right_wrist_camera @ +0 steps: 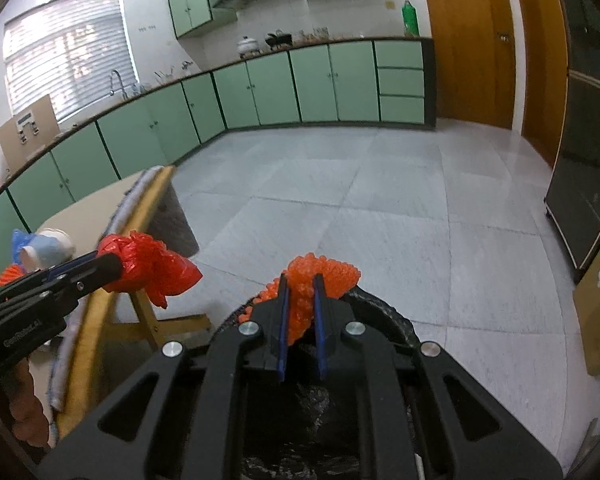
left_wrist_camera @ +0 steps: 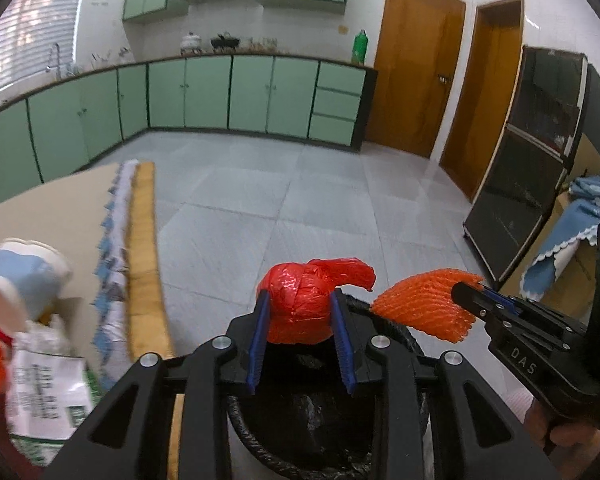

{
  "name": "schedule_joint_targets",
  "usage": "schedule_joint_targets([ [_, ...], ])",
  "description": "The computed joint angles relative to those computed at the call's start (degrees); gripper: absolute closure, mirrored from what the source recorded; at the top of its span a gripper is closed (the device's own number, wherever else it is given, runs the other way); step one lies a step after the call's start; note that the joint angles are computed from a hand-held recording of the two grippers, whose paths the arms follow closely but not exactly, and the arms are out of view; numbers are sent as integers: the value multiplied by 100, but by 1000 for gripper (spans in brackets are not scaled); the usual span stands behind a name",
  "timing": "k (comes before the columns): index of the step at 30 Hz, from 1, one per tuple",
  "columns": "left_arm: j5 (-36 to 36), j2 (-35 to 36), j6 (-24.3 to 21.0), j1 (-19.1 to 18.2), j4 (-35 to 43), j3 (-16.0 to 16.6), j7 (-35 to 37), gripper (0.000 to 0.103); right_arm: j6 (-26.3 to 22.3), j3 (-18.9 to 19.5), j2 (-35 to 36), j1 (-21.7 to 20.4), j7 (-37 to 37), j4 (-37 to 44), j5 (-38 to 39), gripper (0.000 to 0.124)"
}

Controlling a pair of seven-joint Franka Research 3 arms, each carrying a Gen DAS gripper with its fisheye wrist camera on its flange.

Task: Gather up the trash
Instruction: 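Carry both items over the black bin and open both tools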

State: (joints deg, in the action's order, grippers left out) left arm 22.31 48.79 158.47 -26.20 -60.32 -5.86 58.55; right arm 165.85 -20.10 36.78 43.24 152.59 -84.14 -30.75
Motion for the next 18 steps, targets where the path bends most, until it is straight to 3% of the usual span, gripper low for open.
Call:
schedule_joint_targets([
  [2, -123, 315, -280, 18, 492, -130, 210, 67, -74, 66, 65, -95, -66, 63, 92, 109],
  [9, -543, 860, -670, -16, 1418, -248, 668, 52, -88, 13, 82, -135, 78, -51, 224, 81],
  [13, -507, 486, -323, 1, 860, -65, 425, 44, -27, -113, 25, -68, 264, -133, 153, 62],
  [15, -522, 177, -45, -81, 403, 221, 262, 37, 22, -297, -34, 97, 503, -200, 26, 53],
  [18, 61, -518, 390, -90, -613, 453, -486, 31, -35, -610, -122, 402, 970, -234, -304, 36],
])
